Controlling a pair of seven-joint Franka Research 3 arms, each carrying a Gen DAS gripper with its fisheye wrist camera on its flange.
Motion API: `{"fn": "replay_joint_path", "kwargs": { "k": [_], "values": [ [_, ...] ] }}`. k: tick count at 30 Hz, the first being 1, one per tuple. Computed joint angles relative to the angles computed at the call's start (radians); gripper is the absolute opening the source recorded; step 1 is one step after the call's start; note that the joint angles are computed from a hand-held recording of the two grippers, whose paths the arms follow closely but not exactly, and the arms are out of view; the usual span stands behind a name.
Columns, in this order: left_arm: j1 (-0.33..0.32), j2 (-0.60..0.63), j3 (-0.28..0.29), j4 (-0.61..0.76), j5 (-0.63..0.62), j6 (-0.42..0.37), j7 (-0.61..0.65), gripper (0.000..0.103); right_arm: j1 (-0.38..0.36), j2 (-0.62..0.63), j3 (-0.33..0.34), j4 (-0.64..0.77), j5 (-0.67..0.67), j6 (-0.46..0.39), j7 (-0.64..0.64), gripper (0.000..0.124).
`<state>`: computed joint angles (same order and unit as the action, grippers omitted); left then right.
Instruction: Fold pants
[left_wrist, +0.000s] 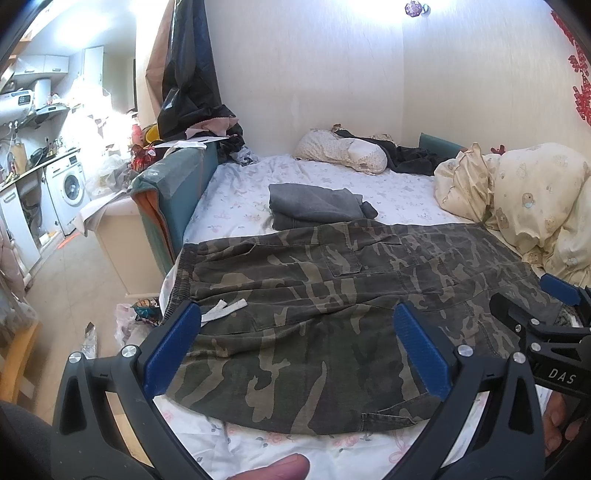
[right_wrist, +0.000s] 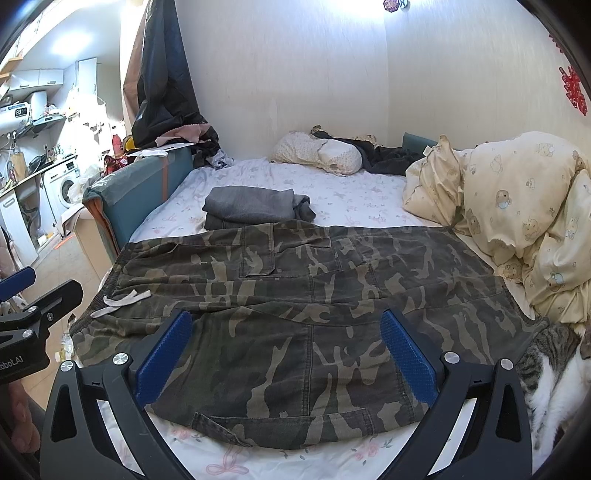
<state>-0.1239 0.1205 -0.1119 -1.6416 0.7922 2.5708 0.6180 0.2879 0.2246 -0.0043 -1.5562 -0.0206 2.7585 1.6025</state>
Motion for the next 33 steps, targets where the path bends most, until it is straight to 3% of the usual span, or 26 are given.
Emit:
{"fn": "replay_joint_path", "kwargs": {
  "k": [33],
  "values": [
    [0.002, -0.005, 0.0, -0.009, 0.002, 0.002, -0.002, 0.103, -0.003, 0.017, 0.002, 0.019, 0.016, -0.002, -0.016, 0.103]
  ]
}}
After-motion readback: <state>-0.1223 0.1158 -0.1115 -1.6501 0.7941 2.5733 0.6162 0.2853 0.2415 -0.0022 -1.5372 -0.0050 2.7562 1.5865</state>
